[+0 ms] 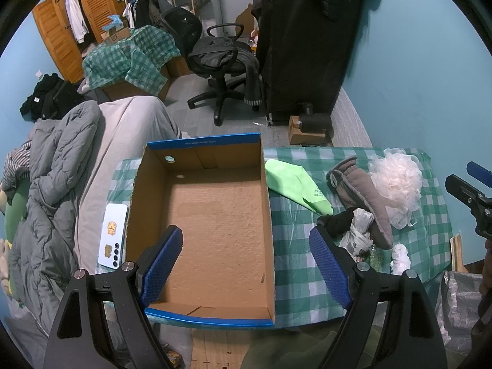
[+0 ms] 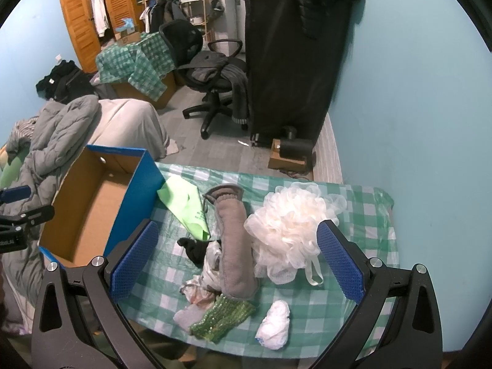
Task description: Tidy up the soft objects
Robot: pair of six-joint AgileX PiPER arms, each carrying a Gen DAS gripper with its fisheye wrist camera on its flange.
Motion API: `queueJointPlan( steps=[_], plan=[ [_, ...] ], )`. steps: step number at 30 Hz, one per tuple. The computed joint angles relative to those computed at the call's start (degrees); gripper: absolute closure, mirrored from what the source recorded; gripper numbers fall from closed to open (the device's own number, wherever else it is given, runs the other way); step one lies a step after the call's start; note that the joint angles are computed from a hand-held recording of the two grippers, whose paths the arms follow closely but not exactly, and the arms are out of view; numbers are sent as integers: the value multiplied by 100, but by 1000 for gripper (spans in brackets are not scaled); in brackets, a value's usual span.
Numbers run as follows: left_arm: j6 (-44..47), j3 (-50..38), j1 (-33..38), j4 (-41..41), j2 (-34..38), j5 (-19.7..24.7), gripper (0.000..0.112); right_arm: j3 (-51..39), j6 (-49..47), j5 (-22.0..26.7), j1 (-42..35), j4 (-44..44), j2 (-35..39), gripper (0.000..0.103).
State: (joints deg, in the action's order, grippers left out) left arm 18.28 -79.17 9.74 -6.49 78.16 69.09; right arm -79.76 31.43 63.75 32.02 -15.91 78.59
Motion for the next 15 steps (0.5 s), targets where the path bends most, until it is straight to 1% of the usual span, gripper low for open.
queueJointPlan(
  steps=[15],
  plan=[
    [1,4,-6,2,-3,-4,26,41,83,-32,82,-60,23,2]
  ],
)
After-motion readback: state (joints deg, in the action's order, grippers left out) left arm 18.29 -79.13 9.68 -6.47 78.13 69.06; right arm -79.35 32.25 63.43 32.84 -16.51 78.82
